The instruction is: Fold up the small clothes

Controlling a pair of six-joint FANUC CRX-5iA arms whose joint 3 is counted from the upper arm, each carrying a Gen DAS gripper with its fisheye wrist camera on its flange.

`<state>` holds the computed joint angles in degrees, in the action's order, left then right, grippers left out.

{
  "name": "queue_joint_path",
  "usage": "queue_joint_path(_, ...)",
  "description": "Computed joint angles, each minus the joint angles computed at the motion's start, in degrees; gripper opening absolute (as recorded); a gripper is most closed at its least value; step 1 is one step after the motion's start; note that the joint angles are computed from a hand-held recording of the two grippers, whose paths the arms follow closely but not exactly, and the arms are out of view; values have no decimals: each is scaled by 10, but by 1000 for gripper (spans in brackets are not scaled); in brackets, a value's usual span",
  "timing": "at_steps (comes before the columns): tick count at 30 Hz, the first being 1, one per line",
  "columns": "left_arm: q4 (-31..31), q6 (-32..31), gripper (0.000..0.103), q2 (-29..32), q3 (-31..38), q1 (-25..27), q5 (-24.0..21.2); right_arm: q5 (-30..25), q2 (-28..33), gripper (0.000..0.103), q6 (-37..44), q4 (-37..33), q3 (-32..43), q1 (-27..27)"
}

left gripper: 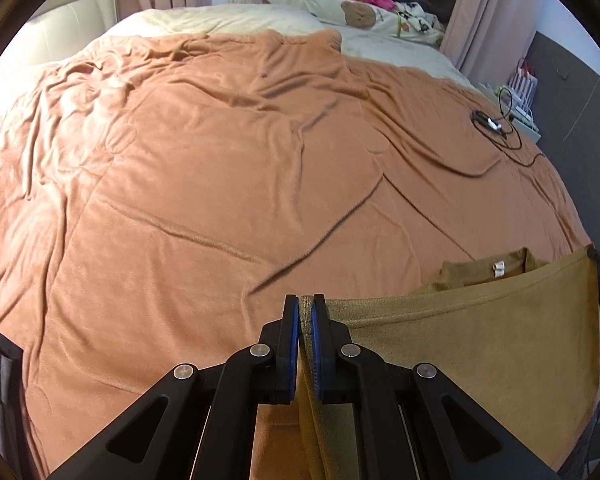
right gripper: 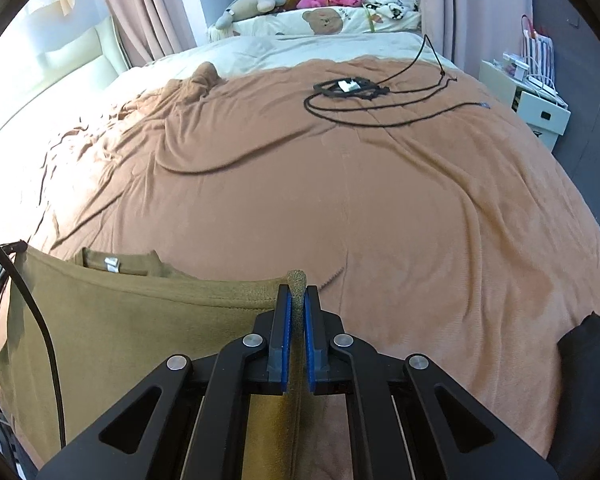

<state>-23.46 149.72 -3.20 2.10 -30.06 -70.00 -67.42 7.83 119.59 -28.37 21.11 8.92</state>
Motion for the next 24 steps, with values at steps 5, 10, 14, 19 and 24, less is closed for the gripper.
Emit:
queue_joint_path(5, -5, -8, 6, 10, 15, 10, -9, 13, 4, 2, -8, 14, 5, 11)
queue_joint_path(10, 0, -26, 6, 28, 25, 26, -12, 20, 26, 2, -29, 38, 19, 26)
queue_joint_path(14, 8, -36, 6, 42, 27, 39, -12, 19, 53, 2, -45, 61, 39, 41)
queue_joint_path(19, 22, -42, 6, 60, 20, 56, -8, 30, 81, 2, -70, 91, 51, 57)
queue_joint_path(24, 76, -44, 8, 66, -3, 85, 4, 28, 99, 3, -104, 134, 52, 81)
